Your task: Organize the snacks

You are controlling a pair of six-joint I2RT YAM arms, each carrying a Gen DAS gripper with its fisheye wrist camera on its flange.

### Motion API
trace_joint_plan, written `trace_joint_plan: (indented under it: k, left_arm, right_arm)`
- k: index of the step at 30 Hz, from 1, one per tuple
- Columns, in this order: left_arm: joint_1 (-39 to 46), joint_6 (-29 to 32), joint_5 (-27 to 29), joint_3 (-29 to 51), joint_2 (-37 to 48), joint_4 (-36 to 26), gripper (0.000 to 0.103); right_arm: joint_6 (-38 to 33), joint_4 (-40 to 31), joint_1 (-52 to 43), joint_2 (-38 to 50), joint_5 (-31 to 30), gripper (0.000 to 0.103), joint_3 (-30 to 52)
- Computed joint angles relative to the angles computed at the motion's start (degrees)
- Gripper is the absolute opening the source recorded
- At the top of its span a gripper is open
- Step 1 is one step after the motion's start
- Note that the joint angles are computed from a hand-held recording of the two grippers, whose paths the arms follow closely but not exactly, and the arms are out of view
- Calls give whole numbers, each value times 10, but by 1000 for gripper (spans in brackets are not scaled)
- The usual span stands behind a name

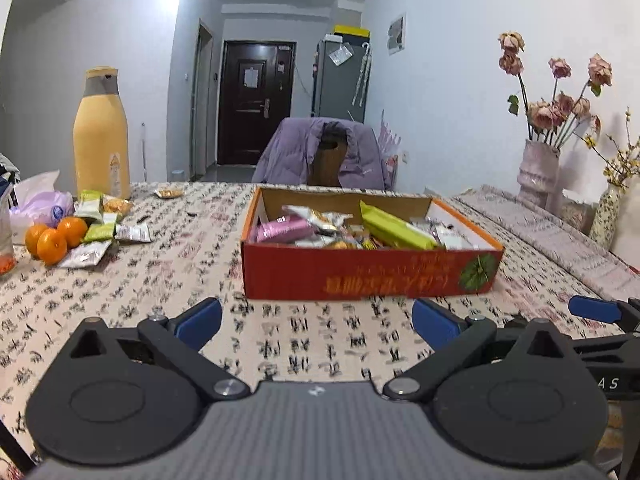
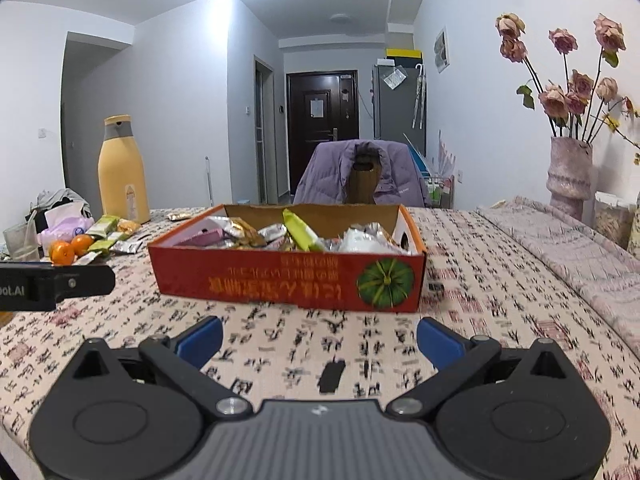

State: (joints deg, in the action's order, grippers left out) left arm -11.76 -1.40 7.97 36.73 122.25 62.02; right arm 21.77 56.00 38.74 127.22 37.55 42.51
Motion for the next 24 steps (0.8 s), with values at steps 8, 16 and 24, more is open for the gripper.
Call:
trace_joint_plan:
  k: [8,16,24]
  left_arm:
    - [-2,8,1,-21,17,23,103]
    - [-1,15,6,-26,26,31,103]
    - [-3,18,3,-22,34,27,103]
  right_arm:
    - [30,-20,18,1,14,103,-10]
    - [39,-28,22,2,20,103,-11]
    - [42,-29,21,0,18,103,-14]
